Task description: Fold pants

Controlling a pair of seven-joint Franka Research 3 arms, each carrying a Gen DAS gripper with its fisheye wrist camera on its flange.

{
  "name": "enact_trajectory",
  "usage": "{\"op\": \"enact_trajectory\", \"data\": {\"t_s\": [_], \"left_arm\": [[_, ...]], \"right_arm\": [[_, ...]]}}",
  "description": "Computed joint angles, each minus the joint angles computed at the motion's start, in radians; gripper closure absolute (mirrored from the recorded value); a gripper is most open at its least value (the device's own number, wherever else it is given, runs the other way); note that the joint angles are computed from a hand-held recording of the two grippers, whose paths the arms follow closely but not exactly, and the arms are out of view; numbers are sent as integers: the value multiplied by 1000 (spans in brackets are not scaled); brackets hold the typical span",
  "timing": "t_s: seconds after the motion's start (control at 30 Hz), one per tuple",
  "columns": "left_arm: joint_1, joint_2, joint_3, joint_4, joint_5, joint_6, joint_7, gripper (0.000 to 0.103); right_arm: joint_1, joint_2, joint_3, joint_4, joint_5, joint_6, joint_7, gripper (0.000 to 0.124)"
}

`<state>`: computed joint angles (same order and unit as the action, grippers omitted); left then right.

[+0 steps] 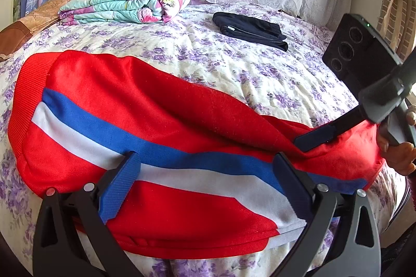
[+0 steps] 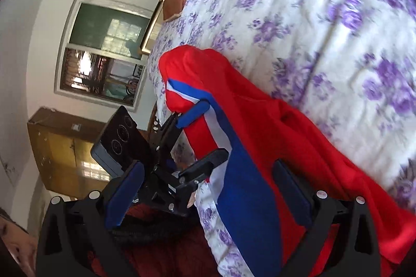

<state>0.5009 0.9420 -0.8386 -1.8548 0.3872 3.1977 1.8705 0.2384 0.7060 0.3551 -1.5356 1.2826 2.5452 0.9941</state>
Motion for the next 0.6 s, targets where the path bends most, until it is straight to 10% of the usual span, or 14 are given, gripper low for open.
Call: {"op": "enact_trajectory", "data": {"t_s": [0.33,0.47,0.6], "left_arm": [[-1,-1,1,0,3,1,-2,5],[0,-2,2,-3,3,3,-4,5],[-1,-2,3,-2,4,3,-6,5]], "right_arm": [[-36,24,4,34,172,100,-140,24],[-18,41,-32,62,23,20,-27,24],[26,-1,-72,51,-112,142,39,24]]}}
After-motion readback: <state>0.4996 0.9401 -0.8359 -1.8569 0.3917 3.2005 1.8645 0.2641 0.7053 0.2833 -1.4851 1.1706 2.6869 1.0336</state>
